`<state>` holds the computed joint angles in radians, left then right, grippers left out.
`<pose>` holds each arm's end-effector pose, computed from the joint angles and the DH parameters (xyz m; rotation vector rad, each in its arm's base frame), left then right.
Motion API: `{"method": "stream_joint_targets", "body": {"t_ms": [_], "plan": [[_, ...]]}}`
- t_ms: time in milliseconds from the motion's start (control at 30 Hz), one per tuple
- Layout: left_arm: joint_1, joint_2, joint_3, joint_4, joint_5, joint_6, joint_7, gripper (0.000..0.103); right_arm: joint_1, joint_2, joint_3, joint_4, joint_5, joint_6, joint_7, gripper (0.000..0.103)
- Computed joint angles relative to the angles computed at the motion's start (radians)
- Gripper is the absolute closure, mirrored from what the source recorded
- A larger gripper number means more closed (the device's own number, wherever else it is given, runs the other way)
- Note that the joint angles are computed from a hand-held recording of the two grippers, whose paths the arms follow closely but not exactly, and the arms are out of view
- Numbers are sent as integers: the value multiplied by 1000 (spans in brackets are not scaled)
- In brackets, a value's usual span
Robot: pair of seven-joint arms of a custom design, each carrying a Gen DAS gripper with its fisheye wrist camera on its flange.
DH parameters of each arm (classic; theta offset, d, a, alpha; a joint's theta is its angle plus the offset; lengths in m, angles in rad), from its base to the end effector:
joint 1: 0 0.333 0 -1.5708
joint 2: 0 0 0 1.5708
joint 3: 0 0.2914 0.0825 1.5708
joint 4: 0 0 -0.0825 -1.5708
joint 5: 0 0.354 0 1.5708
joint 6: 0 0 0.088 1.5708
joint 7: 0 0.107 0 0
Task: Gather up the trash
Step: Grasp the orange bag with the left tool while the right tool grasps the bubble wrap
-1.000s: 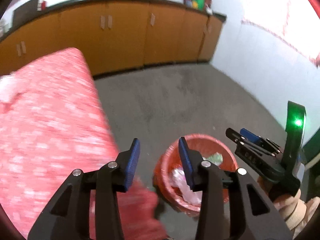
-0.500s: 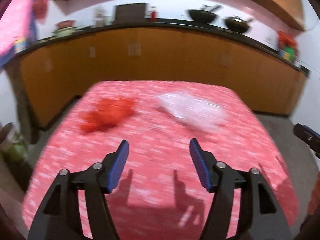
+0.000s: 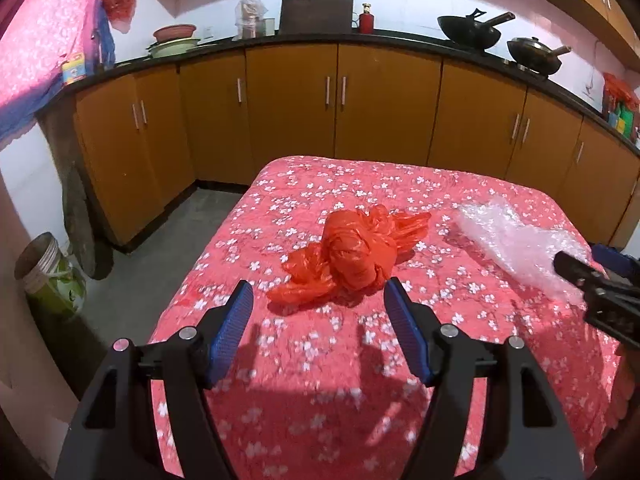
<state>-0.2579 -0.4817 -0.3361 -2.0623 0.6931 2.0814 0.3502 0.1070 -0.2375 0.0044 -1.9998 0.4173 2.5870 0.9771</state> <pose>0.3546 -0.2426 0.6597 -1.9198 1.2453 -0.6531 0.5105 0.0498 0.6397 -1.9816 1.2511 -0.6414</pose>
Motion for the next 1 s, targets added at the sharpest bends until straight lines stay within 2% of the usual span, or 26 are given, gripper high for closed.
{"method": "stream_joint_targets", "body": {"t_ms": [67,100,133,167,233,333,533,633,733,767,833,1000], "plan": [[3,2,9,-1,1,20,1,34,-11,23,16,16,-45,-2,45,22],[5,1,11,-3,2,28,-1,31,-13,32,19,20,-61,0,58,26],[8,5,10,-1,5,35,-4,31,-13,42,21,26,-74,0,68,40],[11,9,11,2,9,40,-1,31,-14,48,23,30,-92,-4,81,48],[17,22,8,13,13,39,2,30,-17,59,20,40,-116,-31,99,72],[19,41,6,28,15,39,9,29,-11,50,7,23,-89,-26,98,82],[21,92,14,74,-1,6,29,28,-25,-9,4,-60,-62,99,106,86],[26,123,14,108,4,-29,37,28,-28,-16,-4,-62,-47,89,100,86],[16,147,39,126,-42,-29,73,30,-30,-16,-5,-63,-37,87,96,86],[14,151,44,128,-49,-21,83,32,-31,-16,-3,-64,-37,88,97,86],[8,155,51,127,-65,-8,108,47,-32,-15,-3,-62,-35,83,99,86],[3,160,58,125,-96,17,141,66,-38,-13,2,-62,-45,81,112,86]]}}
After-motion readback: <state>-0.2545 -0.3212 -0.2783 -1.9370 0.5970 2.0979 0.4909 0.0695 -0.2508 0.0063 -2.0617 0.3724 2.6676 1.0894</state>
